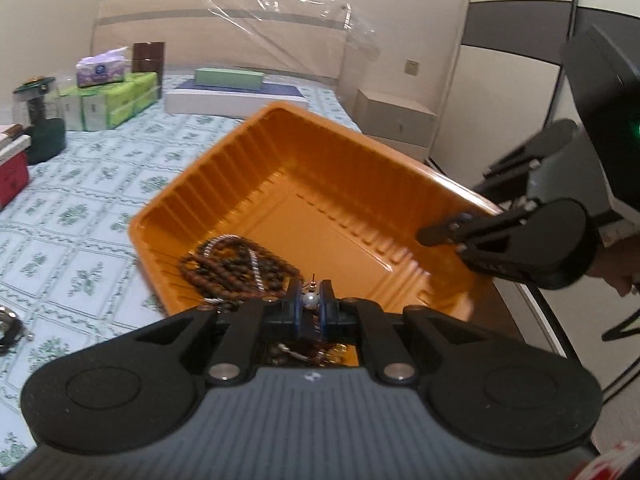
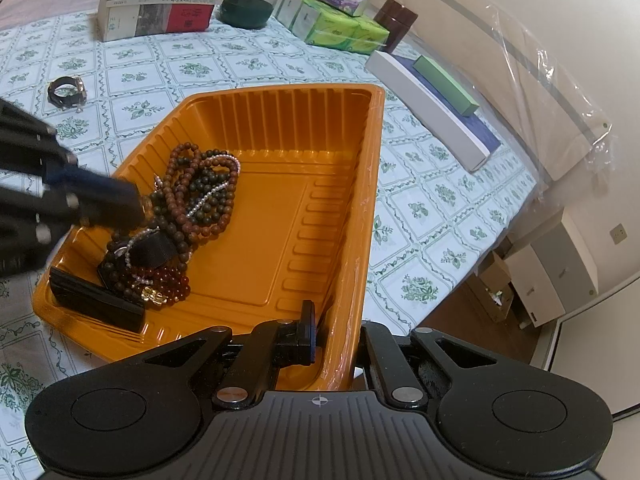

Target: Organize jewelry

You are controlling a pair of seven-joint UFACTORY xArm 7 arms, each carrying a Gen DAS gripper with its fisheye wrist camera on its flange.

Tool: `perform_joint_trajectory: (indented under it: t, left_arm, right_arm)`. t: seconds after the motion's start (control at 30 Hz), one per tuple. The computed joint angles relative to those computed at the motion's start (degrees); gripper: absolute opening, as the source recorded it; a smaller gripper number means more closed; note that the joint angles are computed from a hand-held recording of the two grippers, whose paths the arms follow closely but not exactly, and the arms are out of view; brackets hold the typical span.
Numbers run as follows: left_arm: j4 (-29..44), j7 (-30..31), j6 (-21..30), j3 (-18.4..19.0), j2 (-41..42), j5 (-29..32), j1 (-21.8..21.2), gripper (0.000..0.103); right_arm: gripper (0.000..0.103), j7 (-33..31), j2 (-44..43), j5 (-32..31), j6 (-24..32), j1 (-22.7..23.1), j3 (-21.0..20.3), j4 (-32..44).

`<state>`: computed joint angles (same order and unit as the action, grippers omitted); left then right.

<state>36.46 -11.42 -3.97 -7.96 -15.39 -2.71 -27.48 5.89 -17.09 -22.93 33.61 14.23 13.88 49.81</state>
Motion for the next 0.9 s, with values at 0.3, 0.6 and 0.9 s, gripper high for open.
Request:
perform_joint_trajectory:
  t: [0.3, 0.6, 0.9]
  left_arm:
    - [0.54, 1.79, 0.42, 1.85, 1.03, -0.62, -2.94, 0.007]
    - [-3.99, 0.64, -0.09, -2.19, -3.53, -0.82, 3.29, 0.023]
    - [-11.50, -7.72, 4.60, -6.93, -13.10, 4.03, 18.80, 0.025]
  right_arm:
    - [0.005, -0.07, -0.07, 0.19, 0.09, 0.11, -0.06, 0.05]
    - [0.005, -0.09, -0.13, 0.24, 0.07, 0.11, -0.06, 0.01]
    - [0.005, -0.11, -0.21, 0.18, 0.11, 0.07, -0.04, -0.04]
